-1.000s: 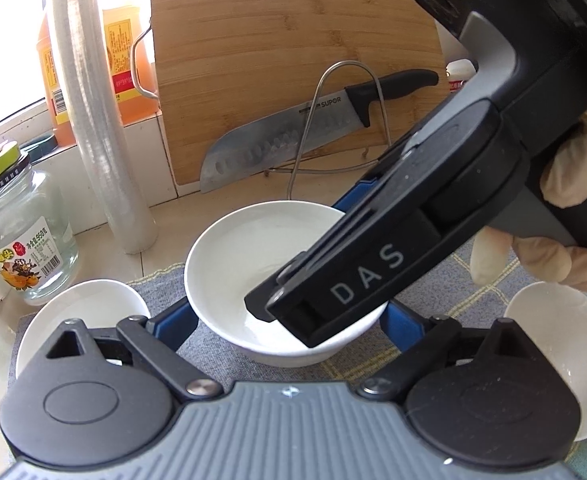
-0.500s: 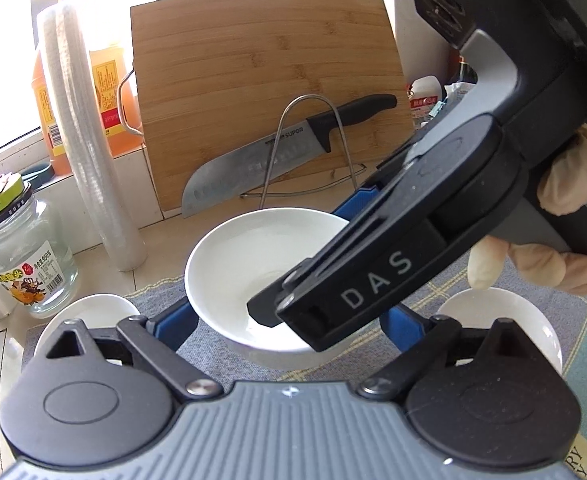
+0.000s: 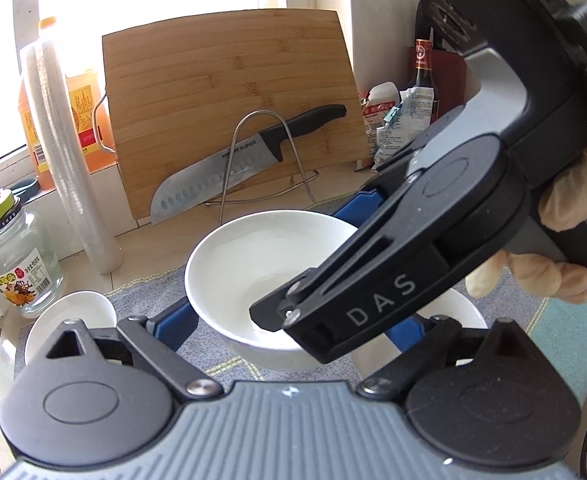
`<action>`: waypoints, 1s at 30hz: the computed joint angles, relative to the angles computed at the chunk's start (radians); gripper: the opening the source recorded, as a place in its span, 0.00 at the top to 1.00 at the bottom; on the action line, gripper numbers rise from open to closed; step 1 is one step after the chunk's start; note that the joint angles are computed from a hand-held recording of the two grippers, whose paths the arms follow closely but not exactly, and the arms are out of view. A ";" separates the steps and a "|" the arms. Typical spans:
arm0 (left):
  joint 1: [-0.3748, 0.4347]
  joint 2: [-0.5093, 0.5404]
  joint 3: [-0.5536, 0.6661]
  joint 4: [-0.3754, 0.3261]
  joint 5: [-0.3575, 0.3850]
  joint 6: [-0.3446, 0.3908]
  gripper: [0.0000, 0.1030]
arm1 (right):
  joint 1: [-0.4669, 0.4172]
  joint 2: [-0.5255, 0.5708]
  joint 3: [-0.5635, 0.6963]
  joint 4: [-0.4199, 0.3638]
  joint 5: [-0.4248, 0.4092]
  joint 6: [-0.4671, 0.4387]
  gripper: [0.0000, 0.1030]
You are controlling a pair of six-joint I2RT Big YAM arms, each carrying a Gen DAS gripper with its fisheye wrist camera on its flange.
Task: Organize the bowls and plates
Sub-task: 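Lift the bowl with the right tool and carry it over the placed bowl, then lower the held bowl into the placed bowl and open the right tool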
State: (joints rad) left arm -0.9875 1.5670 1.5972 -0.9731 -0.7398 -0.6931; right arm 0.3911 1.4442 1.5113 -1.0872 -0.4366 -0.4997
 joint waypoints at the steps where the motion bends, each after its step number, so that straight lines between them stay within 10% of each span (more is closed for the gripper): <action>1: -0.004 0.003 0.005 -0.002 -0.002 -0.002 0.07 | -0.003 -0.007 -0.005 0.000 -0.001 -0.003 0.20; 30: -0.045 0.095 0.082 0.038 0.113 0.005 0.07 | -0.117 -0.129 -0.143 -0.011 0.028 -0.031 0.20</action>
